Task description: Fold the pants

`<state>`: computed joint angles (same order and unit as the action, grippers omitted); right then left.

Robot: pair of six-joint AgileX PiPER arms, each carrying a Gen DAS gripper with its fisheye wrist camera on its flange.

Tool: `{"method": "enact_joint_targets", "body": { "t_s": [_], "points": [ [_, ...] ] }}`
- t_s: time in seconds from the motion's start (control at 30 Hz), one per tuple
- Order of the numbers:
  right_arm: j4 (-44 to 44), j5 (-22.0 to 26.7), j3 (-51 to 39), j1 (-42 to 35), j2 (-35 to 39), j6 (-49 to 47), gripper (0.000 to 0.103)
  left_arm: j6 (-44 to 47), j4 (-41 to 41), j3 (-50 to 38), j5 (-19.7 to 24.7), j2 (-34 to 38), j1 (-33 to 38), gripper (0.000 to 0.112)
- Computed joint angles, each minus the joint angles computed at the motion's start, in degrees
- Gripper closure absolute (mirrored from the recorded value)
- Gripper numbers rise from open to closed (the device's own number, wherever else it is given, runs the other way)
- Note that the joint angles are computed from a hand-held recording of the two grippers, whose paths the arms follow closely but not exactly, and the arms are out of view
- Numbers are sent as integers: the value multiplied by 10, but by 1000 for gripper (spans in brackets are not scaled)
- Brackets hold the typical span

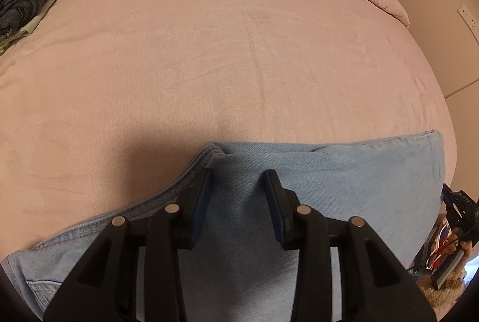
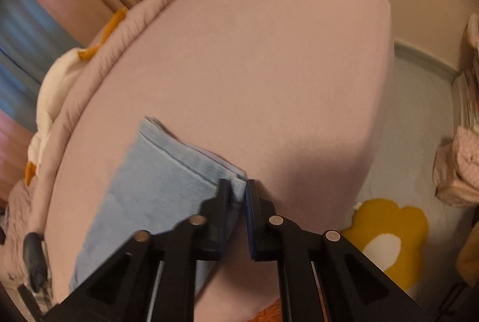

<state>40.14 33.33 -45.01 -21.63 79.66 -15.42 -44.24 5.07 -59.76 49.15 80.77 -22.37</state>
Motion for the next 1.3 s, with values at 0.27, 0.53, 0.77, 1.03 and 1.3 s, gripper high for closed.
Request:
{"method": "enact_joint_targets", "body": {
  "t_s": [0.27, 0.53, 0.77, 1.03, 1.3],
  "points": [
    [62, 123, 6, -101, -60, -85, 56, 18, -75, 8, -9, -58, -27, 66],
    [172, 110, 18, -31, 16, -166, 54, -3, -82, 32, -10, -98, -94, 41],
    [243, 83, 14, -18, 38, -225, 75, -25, -82, 69, -15, -126, -99, 41],
    [206, 90, -10, 85, -99, -217, 82, -22, -83, 75, -25, -168, -110, 41],
    [77, 54, -12, 370, -102, -130, 82, 42, -157, 111, -65, -182, -79, 41]
  ]
}}
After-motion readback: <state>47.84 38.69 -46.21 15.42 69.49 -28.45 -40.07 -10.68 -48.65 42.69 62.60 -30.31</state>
